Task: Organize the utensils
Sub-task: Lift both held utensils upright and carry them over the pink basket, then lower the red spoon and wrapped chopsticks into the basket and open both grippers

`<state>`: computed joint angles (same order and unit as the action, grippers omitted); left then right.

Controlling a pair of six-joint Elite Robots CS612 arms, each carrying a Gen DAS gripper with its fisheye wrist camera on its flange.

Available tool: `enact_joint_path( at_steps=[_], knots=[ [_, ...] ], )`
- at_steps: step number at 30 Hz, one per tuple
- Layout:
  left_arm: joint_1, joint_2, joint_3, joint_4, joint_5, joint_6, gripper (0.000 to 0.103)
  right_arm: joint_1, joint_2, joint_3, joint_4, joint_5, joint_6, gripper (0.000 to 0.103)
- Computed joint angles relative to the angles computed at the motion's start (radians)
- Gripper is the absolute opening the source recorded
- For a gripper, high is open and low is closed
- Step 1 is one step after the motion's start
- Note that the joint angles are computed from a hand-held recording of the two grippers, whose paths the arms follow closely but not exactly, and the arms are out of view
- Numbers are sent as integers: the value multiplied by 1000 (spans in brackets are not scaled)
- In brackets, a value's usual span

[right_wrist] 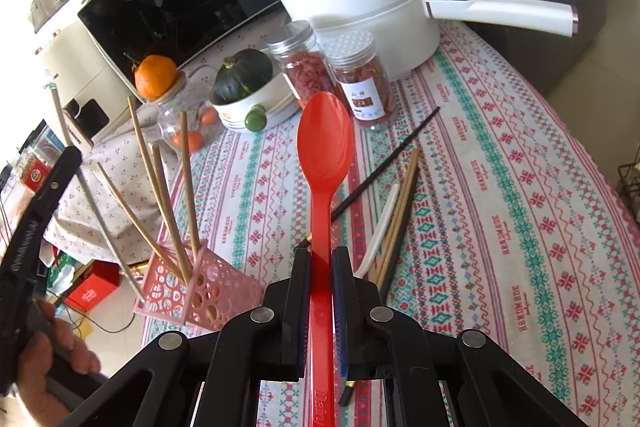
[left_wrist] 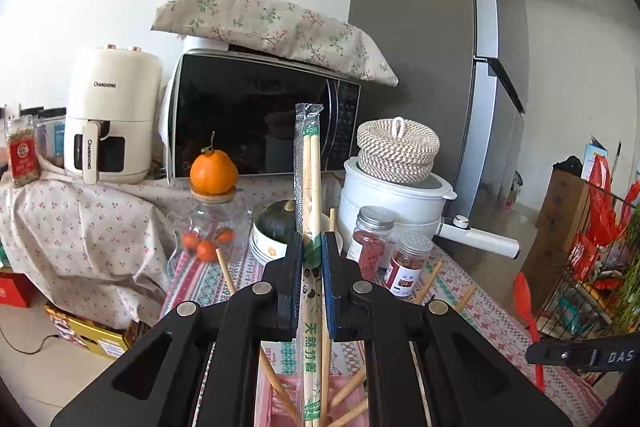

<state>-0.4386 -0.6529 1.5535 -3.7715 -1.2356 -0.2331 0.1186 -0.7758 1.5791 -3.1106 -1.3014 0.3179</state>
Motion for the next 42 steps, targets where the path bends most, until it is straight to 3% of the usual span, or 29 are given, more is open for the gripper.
enact_joint_path(
  at_steps=[3,7,12,15,19,24,26,28,32,35,42],
  knots=[
    [1,17,-13,19,14,23,10,6,5,-4,-29,-14,14,8],
    [9,11,3,83,-13,-10,10,19,14,-11,-76,-51,26,8],
    [29,-39,58,186,-140,-44,11,33,26,-20,-146,-76,45,8],
    [42,-76,100,250,-198,-61,17,42,36,-29,-187,-81,56,8],
    [61,-128,153,350,-246,-102,36,58,43,-34,-263,-90,56,9],
    [80,-184,196,478,-258,-102,45,91,59,-55,-387,-102,9,8],
    [90,-198,202,529,-280,-94,54,107,73,-79,-411,-104,-19,8],
    [99,-205,201,577,-305,-88,54,119,93,-105,-424,-100,-21,9],
    [115,-206,186,657,-330,-85,54,145,141,-154,-454,-159,23,9],
    [122,-201,170,712,-342,-71,54,168,174,-187,-477,-241,-5,9],
    [136,-193,146,766,-379,-58,55,203,238,-261,-518,-328,-52,9]
  ],
)
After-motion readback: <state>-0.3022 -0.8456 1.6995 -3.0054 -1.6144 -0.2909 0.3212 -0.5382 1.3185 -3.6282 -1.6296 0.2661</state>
